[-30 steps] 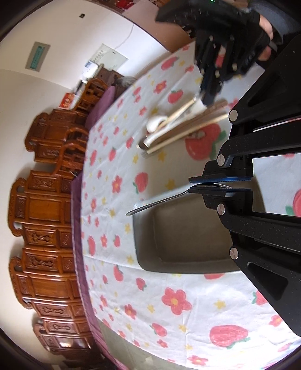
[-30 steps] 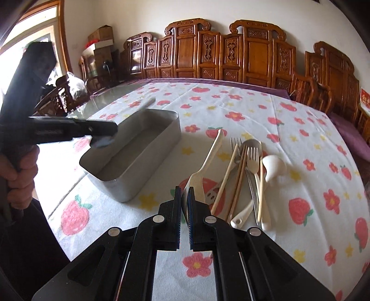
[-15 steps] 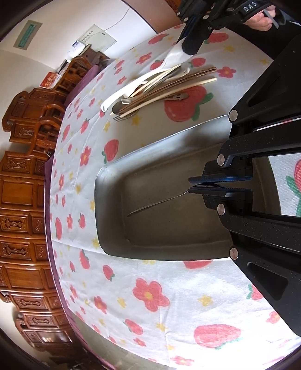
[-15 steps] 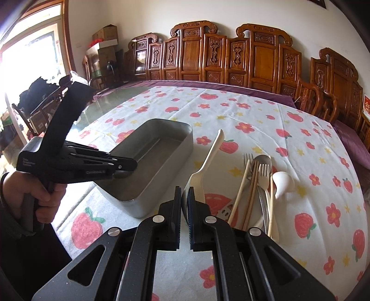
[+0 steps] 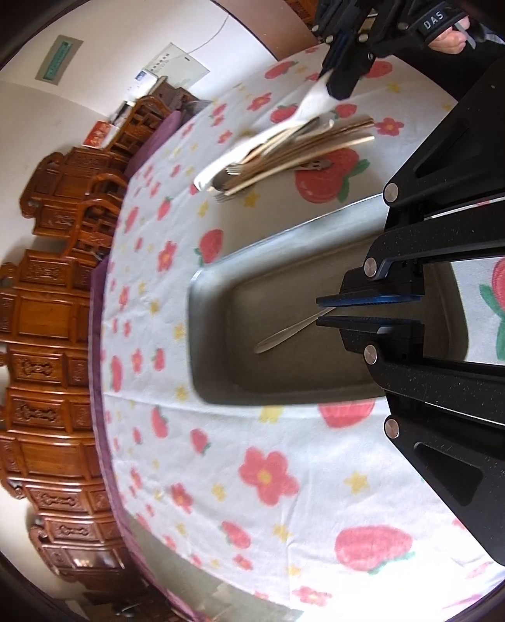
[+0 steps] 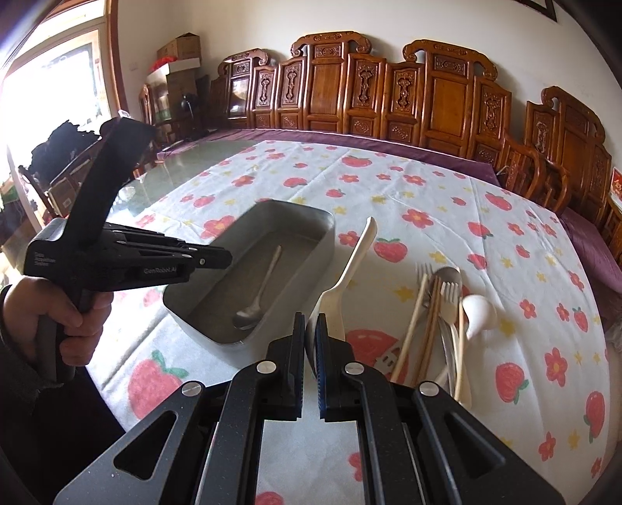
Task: Organize utensils
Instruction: 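Lower the metal spoon into the silver tray while the right tool drops the fork there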
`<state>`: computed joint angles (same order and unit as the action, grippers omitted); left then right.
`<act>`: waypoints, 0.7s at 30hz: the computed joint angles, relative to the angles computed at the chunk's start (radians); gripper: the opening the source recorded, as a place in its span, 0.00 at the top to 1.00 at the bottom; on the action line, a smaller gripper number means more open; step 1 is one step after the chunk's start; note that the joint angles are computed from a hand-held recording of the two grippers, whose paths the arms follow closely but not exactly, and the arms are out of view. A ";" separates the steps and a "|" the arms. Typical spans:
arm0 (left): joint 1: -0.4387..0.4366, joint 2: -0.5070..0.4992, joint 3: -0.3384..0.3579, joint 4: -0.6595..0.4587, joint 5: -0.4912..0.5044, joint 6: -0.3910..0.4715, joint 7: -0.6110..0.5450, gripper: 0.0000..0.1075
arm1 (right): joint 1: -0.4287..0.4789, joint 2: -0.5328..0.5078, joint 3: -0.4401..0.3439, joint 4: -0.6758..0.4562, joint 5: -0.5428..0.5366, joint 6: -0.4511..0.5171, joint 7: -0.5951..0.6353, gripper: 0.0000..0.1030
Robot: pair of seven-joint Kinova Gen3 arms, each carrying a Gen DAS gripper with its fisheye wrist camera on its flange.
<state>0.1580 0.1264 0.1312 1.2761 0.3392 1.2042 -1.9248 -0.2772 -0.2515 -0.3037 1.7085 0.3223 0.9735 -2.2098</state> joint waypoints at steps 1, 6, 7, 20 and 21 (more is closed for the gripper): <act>-0.008 -0.010 -0.004 0.004 0.007 -0.006 -0.009 0.96 | -0.003 0.007 0.001 -0.010 -0.003 -0.003 0.004 0.94; -0.030 -0.040 -0.021 0.013 0.011 -0.040 -0.029 0.95 | -0.024 0.053 0.015 -0.053 -0.027 -0.035 0.025 0.94; -0.035 -0.045 -0.025 0.015 0.011 -0.047 -0.033 0.95 | -0.031 0.064 0.019 -0.060 -0.033 -0.040 0.033 0.94; -0.082 -0.045 -0.045 -0.001 0.038 -0.065 -0.026 0.95 | -0.102 0.243 0.116 -0.128 -0.139 -0.117 0.116 0.93; -0.083 -0.045 -0.045 -0.001 0.039 -0.066 -0.023 0.95 | -0.099 0.247 0.126 -0.124 -0.174 -0.136 0.140 0.93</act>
